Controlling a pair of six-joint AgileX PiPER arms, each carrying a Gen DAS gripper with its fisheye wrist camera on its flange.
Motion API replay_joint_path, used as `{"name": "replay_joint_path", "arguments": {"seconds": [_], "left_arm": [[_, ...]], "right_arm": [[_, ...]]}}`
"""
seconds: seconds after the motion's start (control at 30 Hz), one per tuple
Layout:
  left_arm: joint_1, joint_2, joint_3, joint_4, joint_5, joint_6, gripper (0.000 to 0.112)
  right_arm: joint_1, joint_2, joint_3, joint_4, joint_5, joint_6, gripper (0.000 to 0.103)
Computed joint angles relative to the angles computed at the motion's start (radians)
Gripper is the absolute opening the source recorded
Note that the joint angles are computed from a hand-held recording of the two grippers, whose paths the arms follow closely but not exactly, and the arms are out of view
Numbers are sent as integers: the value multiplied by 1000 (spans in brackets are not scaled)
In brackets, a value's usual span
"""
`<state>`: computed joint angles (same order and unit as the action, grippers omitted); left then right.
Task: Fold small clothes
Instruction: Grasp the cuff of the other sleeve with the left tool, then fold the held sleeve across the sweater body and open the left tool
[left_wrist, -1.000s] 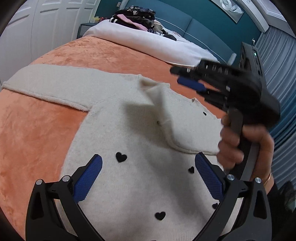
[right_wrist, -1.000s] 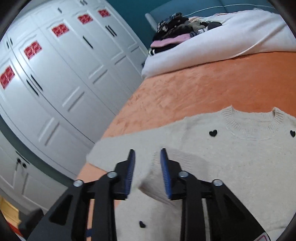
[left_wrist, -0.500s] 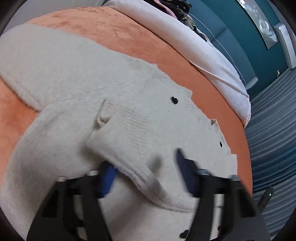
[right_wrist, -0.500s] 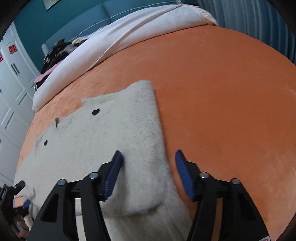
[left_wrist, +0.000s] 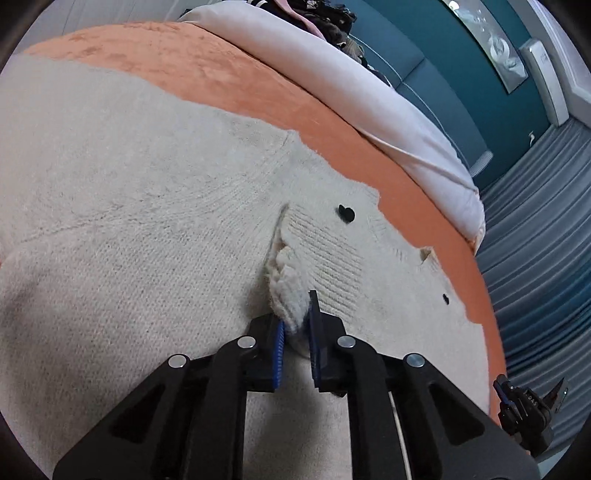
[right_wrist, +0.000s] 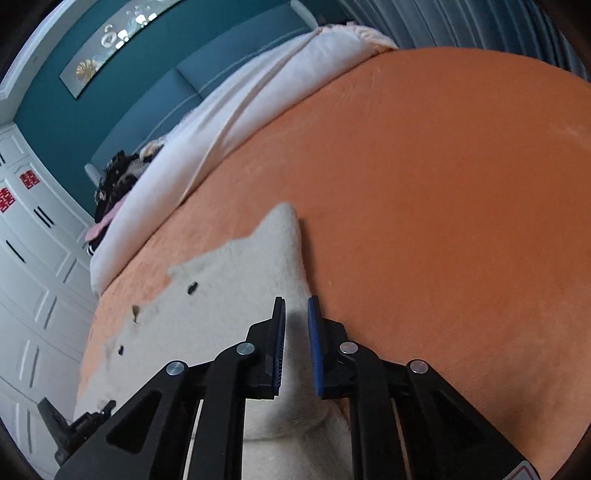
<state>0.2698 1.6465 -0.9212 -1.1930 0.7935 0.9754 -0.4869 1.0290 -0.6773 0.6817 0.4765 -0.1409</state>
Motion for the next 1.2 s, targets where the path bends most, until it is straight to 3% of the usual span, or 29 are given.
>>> {"name": "replay_joint_path", "arguments": {"seconds": [0.07,0.13,0.2,0.33,0.4,0.43,0.47,0.53,0.6,0.63,0.7,0.73,0.8,0.83,0.97,1.03,1.13,1.17,1.2], "left_arm": [[19,3,25,-59,17,75,12],[33,1,43,-94,29,120,12],[44,6,50,-113,41,147,12],[63,13,60,-143,56,193,12],[73,25,63,-162,72,212,12],[64,34,58,-172,67,216,12],[69,36,58,-174,73,219,12],[83,41,52,-173,99,206,12],[119,41,36,-146,149,146,14],[163,24,40,-133,183,110,19],[281,-14,57,-133,242,98,51],[362,-27,41,-118,262,86,59],[489,-14,-58,-44,230,13,90],[529,7,-117,-10,187,-25,93],[647,266,-516,206,61,-340,93],[706,406,-716,204,117,-461,93],[684,527,-965,360,168,-676,91],[667,533,-984,395,153,-701,77],[648,542,-1011,422,155,-718,45]], "right_arm": [[53,-32,2,10,-27,-3,18],[153,20,-25,-133,-5,98,17],[262,129,7,-324,-56,234,6],[323,-30,26,-583,-104,572,10],[361,3,69,-660,-96,659,11],[365,27,107,-639,-127,679,1],[357,11,126,-657,-138,739,0],[388,-74,103,-814,-54,906,3],[512,-118,112,-982,23,1105,10],[583,-138,129,-1041,50,1203,10],[737,-182,168,-1107,103,1371,13],[811,-205,190,-1159,118,1471,13],[933,-256,209,-1234,184,1614,21],[958,-277,217,-1234,201,1626,26],[1115,-279,246,-1364,269,1810,35],[1156,-240,239,-1415,282,1856,42],[1250,-216,236,-1473,338,1906,57],[1269,-208,238,-1483,346,1919,61],[1274,-205,239,-1487,347,1922,62]]}}
